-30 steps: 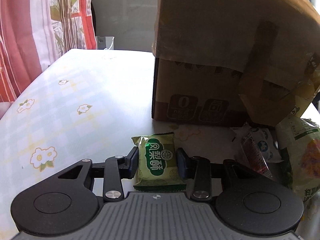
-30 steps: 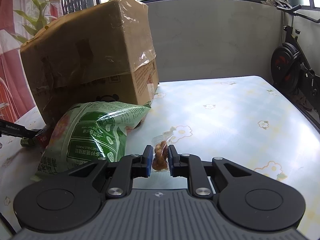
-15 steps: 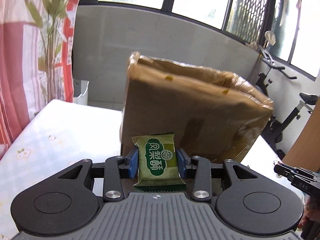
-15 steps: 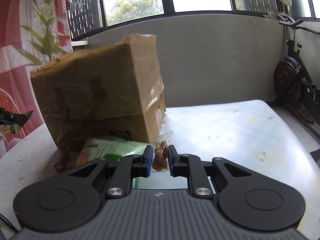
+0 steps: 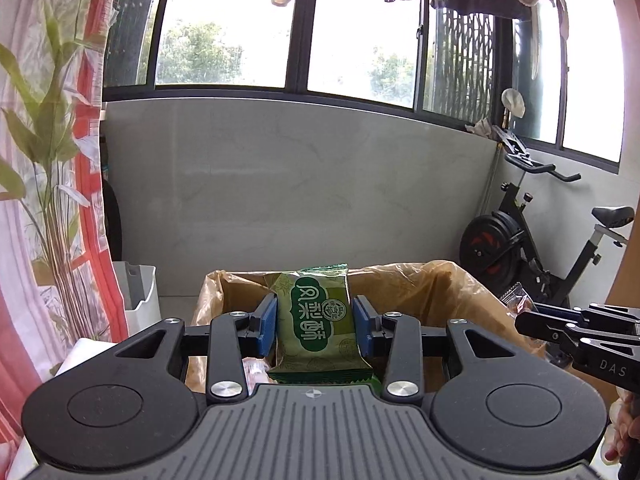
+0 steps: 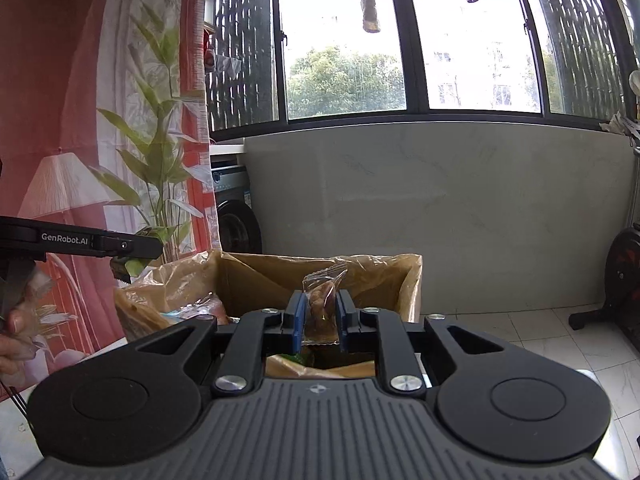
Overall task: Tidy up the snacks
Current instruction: 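Carry both packets over the box and open both tools to drop them, then grasp the pale green cracker bag with the right tool while left tool approaches red packet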
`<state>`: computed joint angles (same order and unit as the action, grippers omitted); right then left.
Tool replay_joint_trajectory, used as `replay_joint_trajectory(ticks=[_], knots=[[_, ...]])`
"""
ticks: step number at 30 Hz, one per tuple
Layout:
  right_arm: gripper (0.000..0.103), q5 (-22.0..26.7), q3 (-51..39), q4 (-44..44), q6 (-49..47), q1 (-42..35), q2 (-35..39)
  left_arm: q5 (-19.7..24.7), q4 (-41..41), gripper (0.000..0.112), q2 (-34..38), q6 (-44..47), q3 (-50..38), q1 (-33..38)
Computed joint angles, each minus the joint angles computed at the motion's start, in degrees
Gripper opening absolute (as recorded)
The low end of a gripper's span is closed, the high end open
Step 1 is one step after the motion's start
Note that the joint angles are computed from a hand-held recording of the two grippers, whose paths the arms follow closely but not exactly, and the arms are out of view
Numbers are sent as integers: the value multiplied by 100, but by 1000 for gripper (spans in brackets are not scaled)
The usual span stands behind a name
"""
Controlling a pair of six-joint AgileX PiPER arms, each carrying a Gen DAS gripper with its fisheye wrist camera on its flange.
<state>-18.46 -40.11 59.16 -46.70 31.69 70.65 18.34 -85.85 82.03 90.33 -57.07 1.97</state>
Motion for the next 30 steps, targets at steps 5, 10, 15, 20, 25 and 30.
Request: replay_joint_trajectory(ticks=[5, 10, 15, 20, 25, 30], knots=[[18, -16, -698, 1555, -1024, -7, 755, -450, 1111, 42, 655, -1144, -586, -365], [21, -197, -832, 1978, -1386, 156, 958, -1010, 1501, 68, 808, -1530, -597, -613], [43, -320, -611, 1862, -1232, 208, 713, -331, 964, 71, 632, -1068, -448, -151], [67, -646, -134, 1150, -468, 497, 250, 345, 800, 73, 268, -750, -80, 372], [93, -1748, 420, 1257, -712, 1444, -131, 1105, 228, 80, -267, 8, 585, 1012], [99, -2854, 985, 1533, -464, 2473, -253, 1700, -287, 83, -822, 695, 1375, 1614]])
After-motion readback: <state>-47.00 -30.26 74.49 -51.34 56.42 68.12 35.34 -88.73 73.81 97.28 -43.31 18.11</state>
